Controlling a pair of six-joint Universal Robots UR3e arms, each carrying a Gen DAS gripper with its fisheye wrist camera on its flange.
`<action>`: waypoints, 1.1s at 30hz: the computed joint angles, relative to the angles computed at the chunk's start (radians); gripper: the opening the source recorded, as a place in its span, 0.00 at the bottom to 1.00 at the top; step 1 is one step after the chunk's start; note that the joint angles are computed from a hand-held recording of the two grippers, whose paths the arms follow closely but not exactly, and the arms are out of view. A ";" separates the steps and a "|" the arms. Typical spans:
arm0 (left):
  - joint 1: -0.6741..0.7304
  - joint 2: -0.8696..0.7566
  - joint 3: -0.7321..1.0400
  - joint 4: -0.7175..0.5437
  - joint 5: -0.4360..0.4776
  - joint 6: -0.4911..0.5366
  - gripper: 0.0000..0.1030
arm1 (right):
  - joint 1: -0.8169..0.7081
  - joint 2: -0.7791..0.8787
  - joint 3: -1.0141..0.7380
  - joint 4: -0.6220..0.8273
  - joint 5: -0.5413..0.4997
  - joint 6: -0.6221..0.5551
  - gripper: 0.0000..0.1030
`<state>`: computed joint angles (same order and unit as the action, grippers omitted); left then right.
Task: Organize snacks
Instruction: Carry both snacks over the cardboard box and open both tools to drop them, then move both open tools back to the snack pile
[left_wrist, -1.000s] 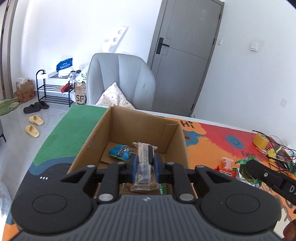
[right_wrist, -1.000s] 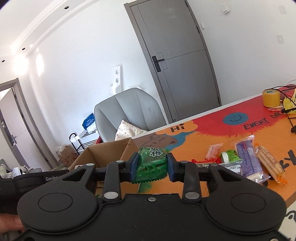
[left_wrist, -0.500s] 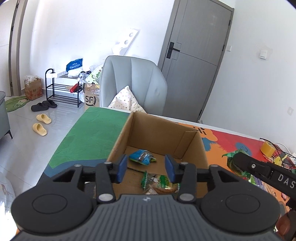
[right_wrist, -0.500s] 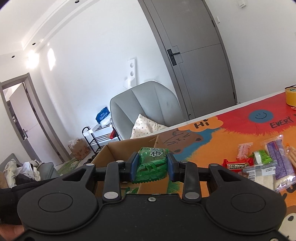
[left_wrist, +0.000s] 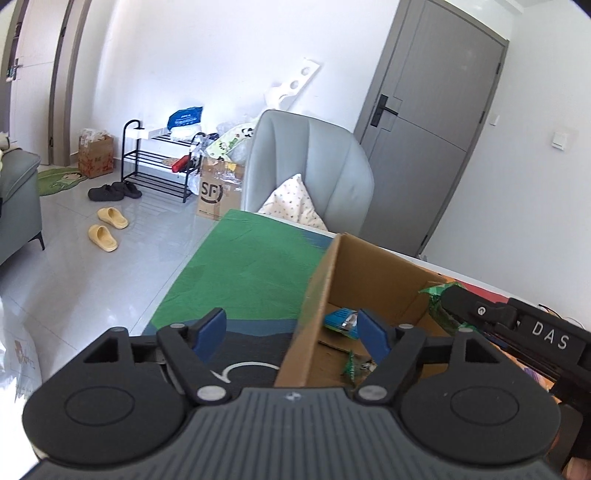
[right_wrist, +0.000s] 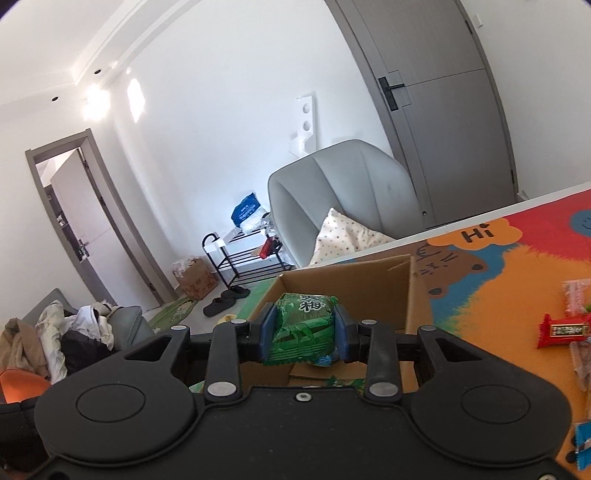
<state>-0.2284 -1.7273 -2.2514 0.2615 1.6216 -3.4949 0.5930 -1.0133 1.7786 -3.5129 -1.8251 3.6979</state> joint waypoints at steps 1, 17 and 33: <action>0.005 0.004 -0.003 -0.004 0.001 -0.002 0.76 | 0.000 0.003 -0.019 0.029 0.013 -0.002 0.37; -0.134 -0.079 0.112 -0.055 0.073 -0.001 0.85 | -0.012 -0.140 0.270 -0.055 -0.089 0.076 0.41; -0.361 -0.201 0.319 -0.126 0.215 -0.019 0.92 | -0.124 -0.349 0.711 -0.260 -0.169 0.118 0.51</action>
<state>-0.5891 -1.9282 -1.9323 0.1354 1.8367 -3.5141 0.4687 -1.3624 2.4899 -3.7728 -1.9943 3.8157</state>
